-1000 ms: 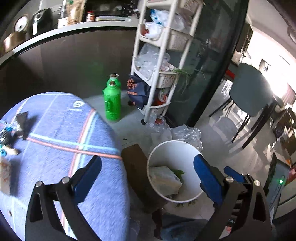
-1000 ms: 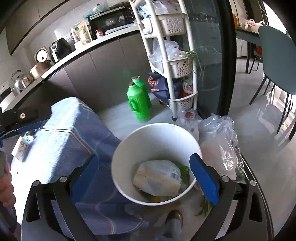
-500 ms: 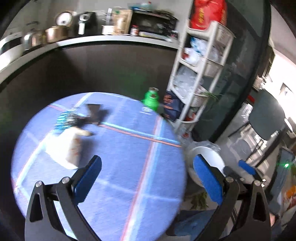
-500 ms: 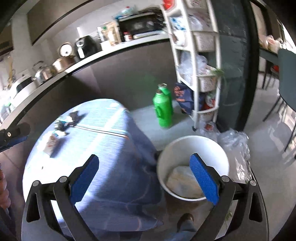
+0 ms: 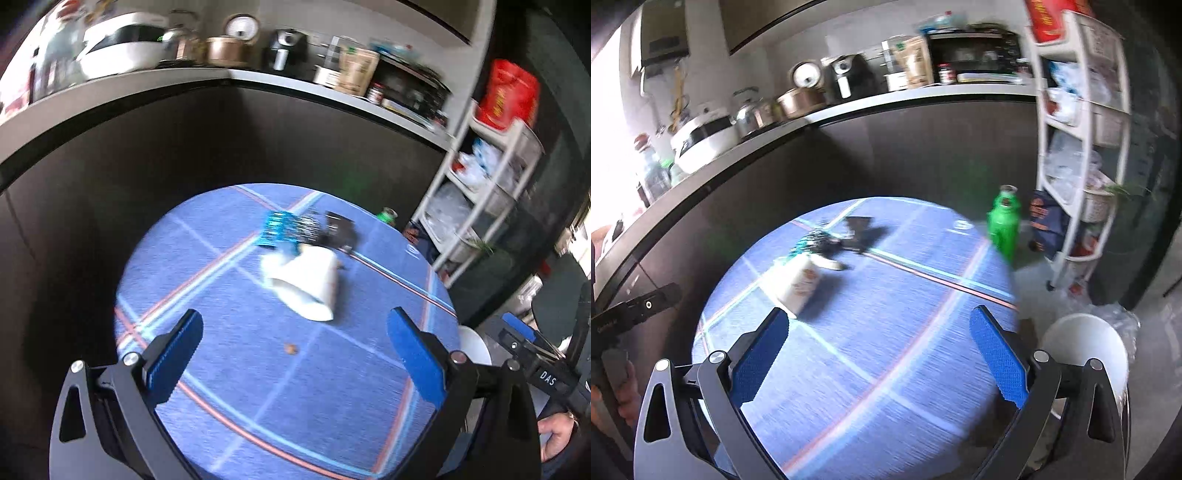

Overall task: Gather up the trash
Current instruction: 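Move both open grippers back over the table toward the paper cup, then grasp the cartoon-print paper cup with the right gripper while the left grasps clear plastic wrap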

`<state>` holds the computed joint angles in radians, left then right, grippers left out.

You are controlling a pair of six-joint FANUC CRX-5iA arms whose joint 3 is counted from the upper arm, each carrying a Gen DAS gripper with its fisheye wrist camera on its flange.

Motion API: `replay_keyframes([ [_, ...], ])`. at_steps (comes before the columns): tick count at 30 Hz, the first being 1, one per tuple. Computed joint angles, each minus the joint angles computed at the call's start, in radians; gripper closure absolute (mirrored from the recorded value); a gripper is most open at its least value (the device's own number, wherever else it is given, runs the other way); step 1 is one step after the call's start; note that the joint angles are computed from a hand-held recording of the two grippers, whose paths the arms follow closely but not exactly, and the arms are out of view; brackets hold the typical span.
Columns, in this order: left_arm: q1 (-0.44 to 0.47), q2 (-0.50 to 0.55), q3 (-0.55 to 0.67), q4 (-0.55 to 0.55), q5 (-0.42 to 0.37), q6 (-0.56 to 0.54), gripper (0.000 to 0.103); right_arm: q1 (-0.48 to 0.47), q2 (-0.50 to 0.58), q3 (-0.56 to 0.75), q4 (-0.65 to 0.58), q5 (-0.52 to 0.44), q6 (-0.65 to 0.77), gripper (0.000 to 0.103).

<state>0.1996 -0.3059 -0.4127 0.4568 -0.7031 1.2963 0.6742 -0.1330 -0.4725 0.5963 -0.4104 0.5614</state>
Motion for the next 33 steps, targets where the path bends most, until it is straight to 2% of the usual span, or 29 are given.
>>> replay_keyframes([
  [4,0.075,0.001,-0.021,0.038,0.002,-0.032,0.004,0.054,0.124,0.141,-0.076,-0.038,0.125,0.009],
  [9,0.153,0.025,-0.038,0.102,0.01,-0.096,0.004,0.077,0.268,0.292,-0.154,-0.059,0.187,0.009],
  [13,0.176,0.057,-0.033,0.12,0.017,-0.124,0.004,0.076,0.381,0.417,-0.231,-0.088,0.219,0.009],
  [16,0.18,0.087,-0.022,0.128,0.018,-0.144,0.004,0.076,0.448,0.475,-0.212,-0.113,0.178,0.009],
  [20,0.171,0.115,-0.014,0.139,0.029,-0.168,0.004,0.072,0.528,0.567,-0.249,-0.175,0.202,0.01],
  [22,0.164,0.132,-0.007,0.15,0.03,-0.185,0.004,0.07,0.549,0.599,-0.281,-0.209,0.239,0.016],
  [25,0.145,0.162,0.006,0.173,0.038,-0.221,0.004,0.062,0.553,0.609,-0.318,-0.245,0.291,0.034],
  [33,0.086,0.242,0.057,0.187,0.041,-0.279,0.004,0.038,0.451,0.47,-0.276,-0.226,0.314,0.04],
])
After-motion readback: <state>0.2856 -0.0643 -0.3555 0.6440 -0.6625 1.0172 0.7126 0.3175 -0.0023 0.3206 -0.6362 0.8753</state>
